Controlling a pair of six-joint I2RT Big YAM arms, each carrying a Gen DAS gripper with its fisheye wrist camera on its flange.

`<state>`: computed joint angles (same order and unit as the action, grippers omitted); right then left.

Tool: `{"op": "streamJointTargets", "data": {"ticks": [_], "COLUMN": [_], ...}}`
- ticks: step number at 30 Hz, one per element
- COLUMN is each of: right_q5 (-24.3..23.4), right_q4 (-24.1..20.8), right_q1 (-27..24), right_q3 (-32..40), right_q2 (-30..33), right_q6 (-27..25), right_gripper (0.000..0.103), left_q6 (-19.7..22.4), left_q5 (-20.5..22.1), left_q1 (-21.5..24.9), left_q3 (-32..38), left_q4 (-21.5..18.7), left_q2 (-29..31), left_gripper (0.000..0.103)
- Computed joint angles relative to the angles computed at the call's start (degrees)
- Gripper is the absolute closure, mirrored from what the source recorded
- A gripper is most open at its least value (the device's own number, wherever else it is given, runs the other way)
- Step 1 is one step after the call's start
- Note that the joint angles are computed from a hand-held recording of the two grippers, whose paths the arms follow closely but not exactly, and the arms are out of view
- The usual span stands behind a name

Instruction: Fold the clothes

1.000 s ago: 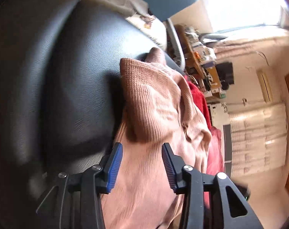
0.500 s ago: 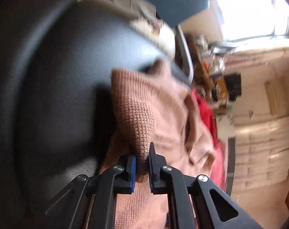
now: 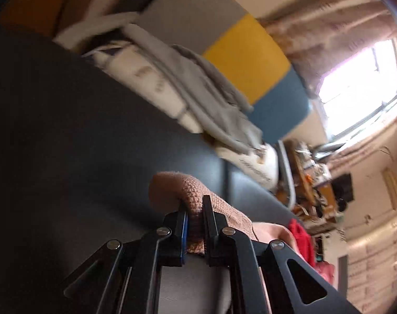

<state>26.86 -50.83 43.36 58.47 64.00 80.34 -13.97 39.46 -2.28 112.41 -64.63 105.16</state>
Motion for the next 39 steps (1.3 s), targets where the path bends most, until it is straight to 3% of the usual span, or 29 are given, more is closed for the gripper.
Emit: {"op": "streamJointTargets", "data": {"ticks": [6,10,14,18,21,22,25,28,31,33,35,37,39], "right_q5": [-4.03,-7.73,-10.38,-14.15,-18.61,-19.63,-15.28,-17.3,-17.52,-14.52,-9.87,-4.36,3.94], "right_q4": [-0.73,1.04,2.67,6.67,8.25,7.63,0.27,4.82,11.49,11.6,9.24,5.45,-2.67], "right_q1": [-0.29,-1.27,-2.75,-3.8,-4.02,-3.94,-2.58,-2.7,-2.19,-0.9,1.14,3.5,8.22], "right_q3": [8.13,12.86,17.75,22.26,26.97,28.86,35.61,32.62,25.6,22.35,19.08,15.89,11.83], "right_q2": [9.64,14.72,20.03,25.25,29.95,31.77,36.22,33.83,27.79,23.81,19.04,13.86,7.12], "right_q6": [-8.73,-13.36,-16.35,-18.06,-19.76,-19.79,-21.48,-21.11,-19.06,-17.7,-14.73,-10.31,-0.99], "right_gripper": [0.0,0.0,0.0,0.0,0.0,0.0,0.0,0.0,0.0,0.0,0.0,0.0,0.0], "left_q6": [3.56,5.72,6.01,6.98,7.68,7.26,4.77,7.66,17.05,23.17,29.17,32.16,34.14], "left_q5": [-2.31,-2.41,-3.11,-7.56,-16.25,-18.58,-21.73,-16.58,-10.16,-7.26,-5.08,-4.35,-4.01], "left_q1": [7.25,10.95,12.96,13.3,13.04,13.23,14.51,14.73,13.09,10.94,8.24,5.3,2.11], "left_q3": [-7.51,-5.78,0.04,10.12,19.87,22.1,26.73,16.03,4.18,-4.06,-11.36,-16.69,-21.23], "left_q4": [3.56,4.59,5.41,4.05,0.1,-0.86,-4.26,-0.83,-0.69,-0.68,-1.21,-1.81,-2.31], "left_q2": [-4.39,-4.88,-3.28,1.02,6.07,7.2,9.62,3.74,-2.76,-7.26,-11.2,-13.85,-15.91], "left_gripper": [0.095,0.095,0.095,0.095,0.094,0.095,0.088,0.087,0.086,0.086,0.086,0.086,0.086]}}
